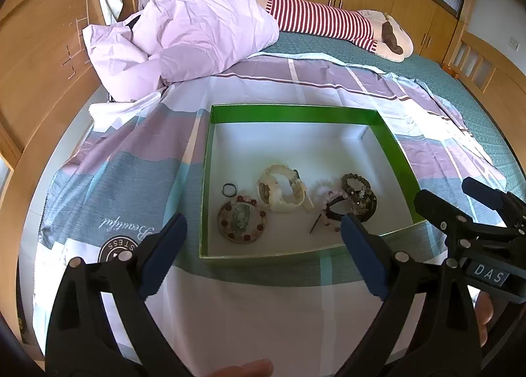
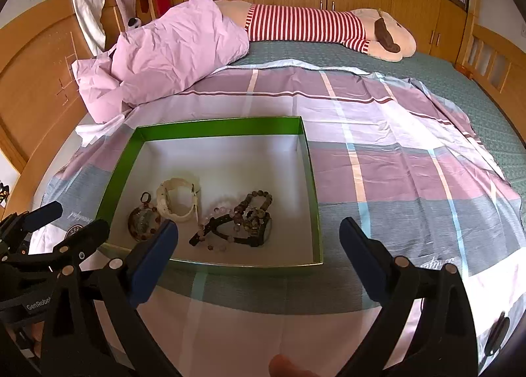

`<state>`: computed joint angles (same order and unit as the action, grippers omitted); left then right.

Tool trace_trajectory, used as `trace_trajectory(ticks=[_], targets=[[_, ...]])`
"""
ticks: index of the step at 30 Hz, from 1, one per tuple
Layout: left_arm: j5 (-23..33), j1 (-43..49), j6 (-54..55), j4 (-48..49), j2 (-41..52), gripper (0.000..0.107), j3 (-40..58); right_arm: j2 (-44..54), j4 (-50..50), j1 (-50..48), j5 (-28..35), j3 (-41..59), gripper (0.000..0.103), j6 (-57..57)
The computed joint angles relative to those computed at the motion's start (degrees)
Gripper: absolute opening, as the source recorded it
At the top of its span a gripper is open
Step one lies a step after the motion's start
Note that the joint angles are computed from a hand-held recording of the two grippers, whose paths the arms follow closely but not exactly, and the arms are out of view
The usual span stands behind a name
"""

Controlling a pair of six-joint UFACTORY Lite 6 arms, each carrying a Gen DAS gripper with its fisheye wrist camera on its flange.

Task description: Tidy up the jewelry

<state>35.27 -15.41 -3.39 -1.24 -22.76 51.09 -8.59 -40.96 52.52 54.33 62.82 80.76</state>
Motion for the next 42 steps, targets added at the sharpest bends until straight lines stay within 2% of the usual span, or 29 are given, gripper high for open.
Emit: trace_trajectory(ticks=[42], targets=[[-0.3,0.3,0.9,-0.5,-0.2,0.094,-0.7,0.1,-0.3,-0.1,-0.6,-1.2,0.096,1.1]])
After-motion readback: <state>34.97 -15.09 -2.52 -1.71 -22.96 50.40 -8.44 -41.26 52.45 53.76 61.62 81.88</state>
